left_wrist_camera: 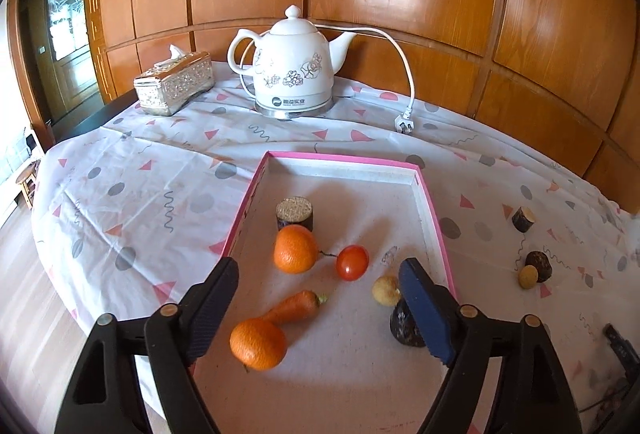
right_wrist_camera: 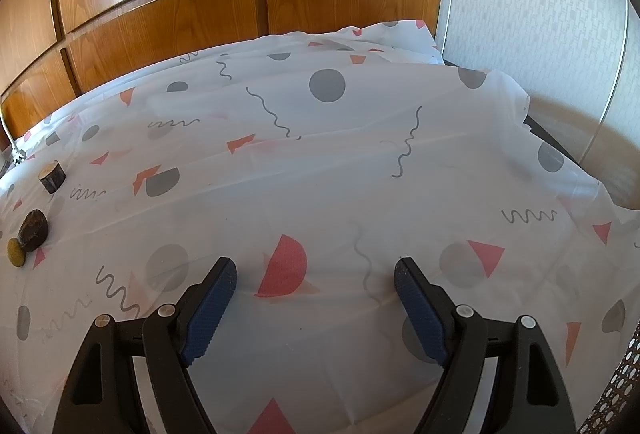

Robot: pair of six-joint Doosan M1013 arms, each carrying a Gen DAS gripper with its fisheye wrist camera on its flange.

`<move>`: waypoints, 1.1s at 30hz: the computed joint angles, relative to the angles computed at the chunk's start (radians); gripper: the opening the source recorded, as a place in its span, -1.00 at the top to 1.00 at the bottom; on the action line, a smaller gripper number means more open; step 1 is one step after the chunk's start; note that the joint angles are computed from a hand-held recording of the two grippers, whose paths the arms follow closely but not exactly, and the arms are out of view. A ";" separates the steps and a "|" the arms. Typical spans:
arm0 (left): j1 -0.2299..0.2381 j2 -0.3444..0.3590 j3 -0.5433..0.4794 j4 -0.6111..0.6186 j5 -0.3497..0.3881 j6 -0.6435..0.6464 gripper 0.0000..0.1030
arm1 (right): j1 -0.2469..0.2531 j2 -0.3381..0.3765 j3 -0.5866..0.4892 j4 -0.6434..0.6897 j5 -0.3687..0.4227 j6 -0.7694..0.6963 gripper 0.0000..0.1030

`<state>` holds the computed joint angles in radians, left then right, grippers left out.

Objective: Organize fruits
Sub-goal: 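Withdraw the left tool and move the right tool toward the yellow fruit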

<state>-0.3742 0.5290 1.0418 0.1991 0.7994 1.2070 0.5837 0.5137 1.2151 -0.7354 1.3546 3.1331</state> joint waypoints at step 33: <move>0.026 -0.104 0.182 0.071 -0.082 -0.208 -0.89 | -0.018 0.003 -0.045 0.116 -0.015 -0.098 -0.60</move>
<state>-0.3486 0.4252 1.2236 0.2697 0.7179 0.9985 0.5660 0.5165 1.1704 -0.6195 1.3397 3.0348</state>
